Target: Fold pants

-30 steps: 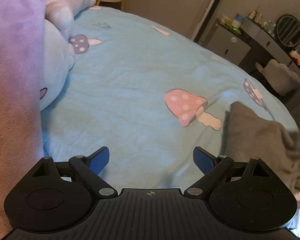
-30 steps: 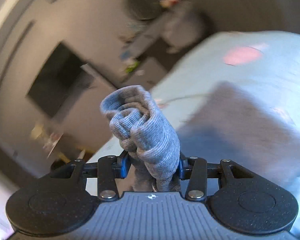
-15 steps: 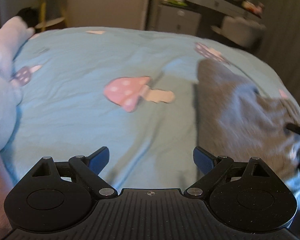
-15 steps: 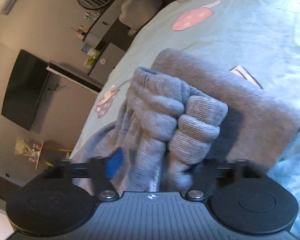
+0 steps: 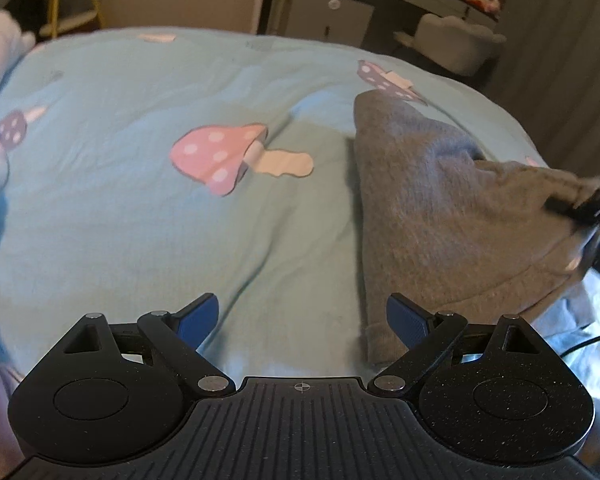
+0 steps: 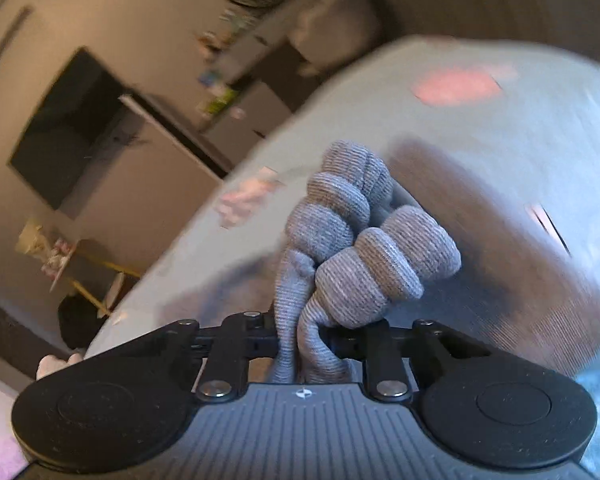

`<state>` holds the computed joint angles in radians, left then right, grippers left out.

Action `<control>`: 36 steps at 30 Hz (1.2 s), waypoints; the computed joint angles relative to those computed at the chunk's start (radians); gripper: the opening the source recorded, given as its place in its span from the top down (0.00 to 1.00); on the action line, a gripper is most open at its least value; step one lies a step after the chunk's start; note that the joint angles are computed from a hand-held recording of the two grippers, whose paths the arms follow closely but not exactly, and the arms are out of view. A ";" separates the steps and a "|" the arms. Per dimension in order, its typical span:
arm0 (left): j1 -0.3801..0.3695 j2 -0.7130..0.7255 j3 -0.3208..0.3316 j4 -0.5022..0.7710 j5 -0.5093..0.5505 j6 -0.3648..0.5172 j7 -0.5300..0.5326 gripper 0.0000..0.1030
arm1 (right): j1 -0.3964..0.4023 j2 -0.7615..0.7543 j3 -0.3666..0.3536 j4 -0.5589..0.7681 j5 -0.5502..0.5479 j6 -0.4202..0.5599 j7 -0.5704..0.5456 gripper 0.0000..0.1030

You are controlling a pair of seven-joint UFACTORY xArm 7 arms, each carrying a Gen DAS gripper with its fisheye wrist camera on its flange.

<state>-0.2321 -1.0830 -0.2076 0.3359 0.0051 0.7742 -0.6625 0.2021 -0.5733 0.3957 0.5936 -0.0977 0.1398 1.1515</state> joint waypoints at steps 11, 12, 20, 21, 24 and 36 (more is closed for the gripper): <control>0.017 -0.022 0.013 -0.013 -0.016 0.007 -0.032 0.08 | 0.012 0.005 -0.027 0.212 0.006 -0.142 -0.123 0.84; 0.016 -0.019 0.012 -0.012 -0.014 0.007 -0.030 0.08 | 0.004 -0.005 -0.028 0.202 0.014 -0.150 -0.128 0.83; 0.009 0.004 0.002 0.003 0.000 0.020 -0.017 0.08 | -0.010 -0.132 -0.089 -0.034 0.070 -0.010 -0.150 0.82; 0.008 0.007 0.001 0.006 0.001 0.023 -0.016 0.08 | 0.005 -0.138 -0.119 -0.077 0.083 0.013 -0.157 0.80; 0.000 0.014 0.011 0.011 -0.005 0.024 -0.007 0.08 | 0.093 -0.134 -0.236 -0.163 0.165 0.093 -0.179 0.74; -0.134 0.155 -0.071 0.042 -0.049 -0.077 -0.030 0.08 | 0.254 -0.134 -0.346 -0.287 0.305 -0.165 -0.223 0.51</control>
<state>-0.3664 -0.9276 -0.2790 0.3780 -0.0438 0.6971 -0.6930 0.4558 -0.7075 0.0495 0.3062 0.2073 -0.0256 0.9287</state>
